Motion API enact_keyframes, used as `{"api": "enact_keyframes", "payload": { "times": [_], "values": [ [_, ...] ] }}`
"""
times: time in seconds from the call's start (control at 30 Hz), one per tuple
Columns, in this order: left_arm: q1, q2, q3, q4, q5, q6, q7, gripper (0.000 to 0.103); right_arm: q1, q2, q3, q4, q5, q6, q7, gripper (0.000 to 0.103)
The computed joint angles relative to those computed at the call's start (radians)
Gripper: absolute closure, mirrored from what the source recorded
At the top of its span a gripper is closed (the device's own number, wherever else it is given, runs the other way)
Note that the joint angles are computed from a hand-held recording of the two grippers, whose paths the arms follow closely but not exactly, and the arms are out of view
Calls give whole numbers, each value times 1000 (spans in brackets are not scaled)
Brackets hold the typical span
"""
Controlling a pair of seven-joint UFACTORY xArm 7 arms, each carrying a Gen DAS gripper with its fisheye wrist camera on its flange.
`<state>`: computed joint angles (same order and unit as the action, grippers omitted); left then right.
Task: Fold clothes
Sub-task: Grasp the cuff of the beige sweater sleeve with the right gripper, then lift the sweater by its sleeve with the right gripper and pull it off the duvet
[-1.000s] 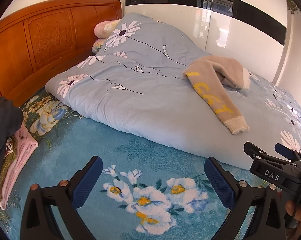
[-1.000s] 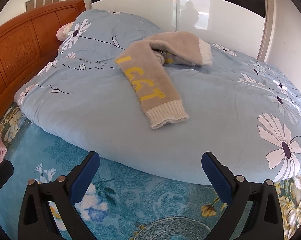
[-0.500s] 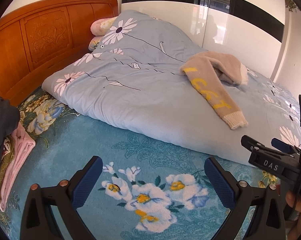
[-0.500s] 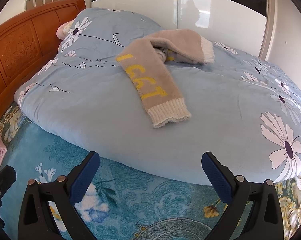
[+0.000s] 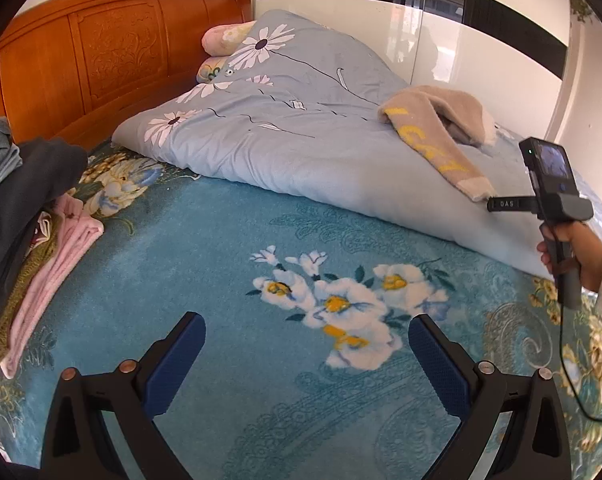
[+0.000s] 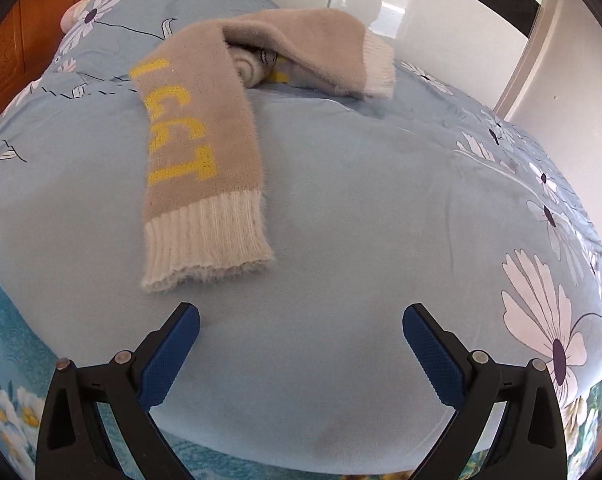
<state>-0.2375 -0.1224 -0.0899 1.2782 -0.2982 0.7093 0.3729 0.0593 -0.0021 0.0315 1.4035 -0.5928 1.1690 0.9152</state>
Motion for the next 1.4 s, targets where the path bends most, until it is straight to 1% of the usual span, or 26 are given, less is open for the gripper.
{"api": "enact_keyframes", "payload": {
  "times": [0.03,0.1,0.17,0.2,0.23,0.27,0.33,0.37,0.4,0.43,0.5,0.6,0.67,0.77,0.87,0.97,1.07,1.13,1.2,1.23,1.27,1.3,1.4],
  "values": [
    [2,-3,0,-7,8,-3,1,0,0,16,0,17,0,7,-21,6],
    [6,1,2,-6,15,4,-11,0,12,52,4,54,-36,10,-70,11],
    [11,10,4,2,21,16,-25,0,35,104,8,110,-71,32,-146,15],
    [13,10,4,3,22,16,-28,0,49,132,7,141,-92,48,-179,23],
    [15,11,5,3,25,14,-32,0,64,159,4,172,-112,63,-214,34],
    [18,11,5,5,30,13,-36,0,77,185,-1,202,-127,77,-243,40],
    [22,9,6,3,37,10,-45,0,96,230,-19,264,-130,109,-278,59],
    [25,8,8,2,38,8,-50,0,103,252,-29,295,-123,126,-287,63],
    [28,7,9,3,40,7,-56,0,104,261,-39,314,-107,127,-281,73],
    [30,8,10,4,42,9,-63,0,101,259,-47,321,-82,111,-261,86],
    [35,11,13,10,43,11,-74,0,92,229,-57,303,-45,46,-204,94],
    [41,23,17,26,31,17,-85,0,63,138,-49,214,45,-130,-156,97],
    [43,27,18,36,13,26,-88,0,54,72,-35,148,77,-233,-152,97],
    [41,27,18,42,-14,37,-78,0,54,-17,-2,74,112,-335,-204,98],
    [39,21,19,40,-39,50,-60,0,62,-91,32,21,163,-393,-270,98],
    [38,13,20,39,-56,58,-47,0,70,-144,60,-9,224,-415,-318,98],
    [40,6,28,41,-86,64,-37,0,91,-173,94,-11,269,-391,-361,98],
    [42,3,33,45,-108,69,-32,0,109,-208,111,-41,313,-385,-369,98],
    [44,-7,41,40,-140,73,-13,0,128,-244,126,-73,366,-387,-368,99],
    [44,-11,44,39,-153,76,-4,0,144,-264,126,-92,411,-399,-380,103],
    [45,-15,46,37,-164,80,5,0,165,-281,131,-106,452,-409,-401,103],
    [45,-22,48,33,-171,86,10,0,182,-291,145,-107,470,-409,-419,103],
    [44,-44,55,18,-199,104,28,0,208,-301,210,-88,440,-340,-426,103]
  ]
}}
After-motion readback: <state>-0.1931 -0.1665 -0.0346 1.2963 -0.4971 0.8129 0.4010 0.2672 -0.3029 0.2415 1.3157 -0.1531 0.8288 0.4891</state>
